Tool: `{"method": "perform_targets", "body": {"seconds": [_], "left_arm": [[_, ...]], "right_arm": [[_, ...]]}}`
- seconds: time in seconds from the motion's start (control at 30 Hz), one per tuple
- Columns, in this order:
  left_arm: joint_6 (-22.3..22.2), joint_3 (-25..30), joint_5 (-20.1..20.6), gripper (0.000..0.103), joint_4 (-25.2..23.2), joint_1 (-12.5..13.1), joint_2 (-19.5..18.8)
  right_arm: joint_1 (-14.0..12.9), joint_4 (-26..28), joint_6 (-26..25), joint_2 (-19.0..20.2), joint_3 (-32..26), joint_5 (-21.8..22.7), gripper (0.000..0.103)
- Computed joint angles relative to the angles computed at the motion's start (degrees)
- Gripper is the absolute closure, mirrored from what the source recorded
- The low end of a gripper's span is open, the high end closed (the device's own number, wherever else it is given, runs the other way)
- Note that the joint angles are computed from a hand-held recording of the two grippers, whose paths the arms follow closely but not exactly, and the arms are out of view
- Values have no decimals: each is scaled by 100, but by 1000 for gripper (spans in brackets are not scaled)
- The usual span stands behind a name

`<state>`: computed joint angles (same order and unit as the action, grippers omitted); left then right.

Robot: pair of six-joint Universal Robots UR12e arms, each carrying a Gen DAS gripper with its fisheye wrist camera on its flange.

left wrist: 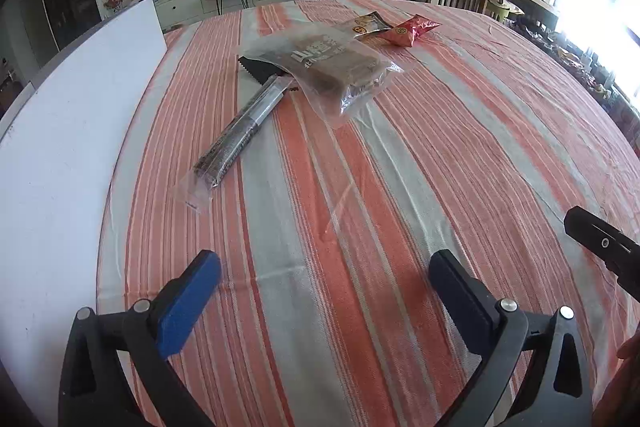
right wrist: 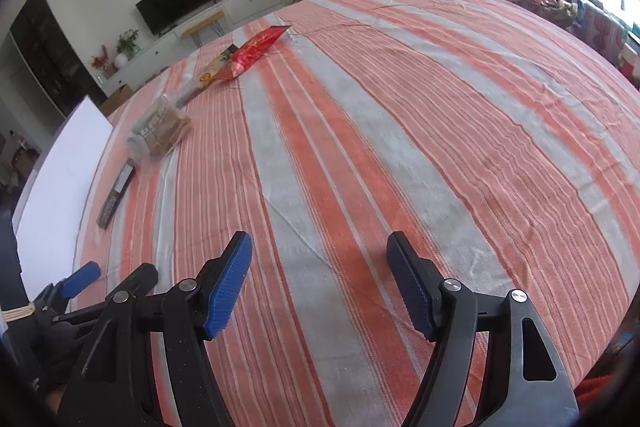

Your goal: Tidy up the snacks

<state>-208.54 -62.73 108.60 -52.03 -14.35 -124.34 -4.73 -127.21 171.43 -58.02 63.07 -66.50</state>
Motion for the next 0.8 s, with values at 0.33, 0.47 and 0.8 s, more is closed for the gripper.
{"method": "perform_targets", "body": {"seconds": [0.33,0.47,0.8], "left_arm": [[1,1,-1,0,-1,2,0],[1,2,-1,0,-2,2,0],[1,2,-2,0,-3,3,1]], "right_arm": [[13,0,-47,-3,8,-7,26],[16,9,-71,-8,9,-24,25],[66,-2,-227,-22,28,-192,22]]}}
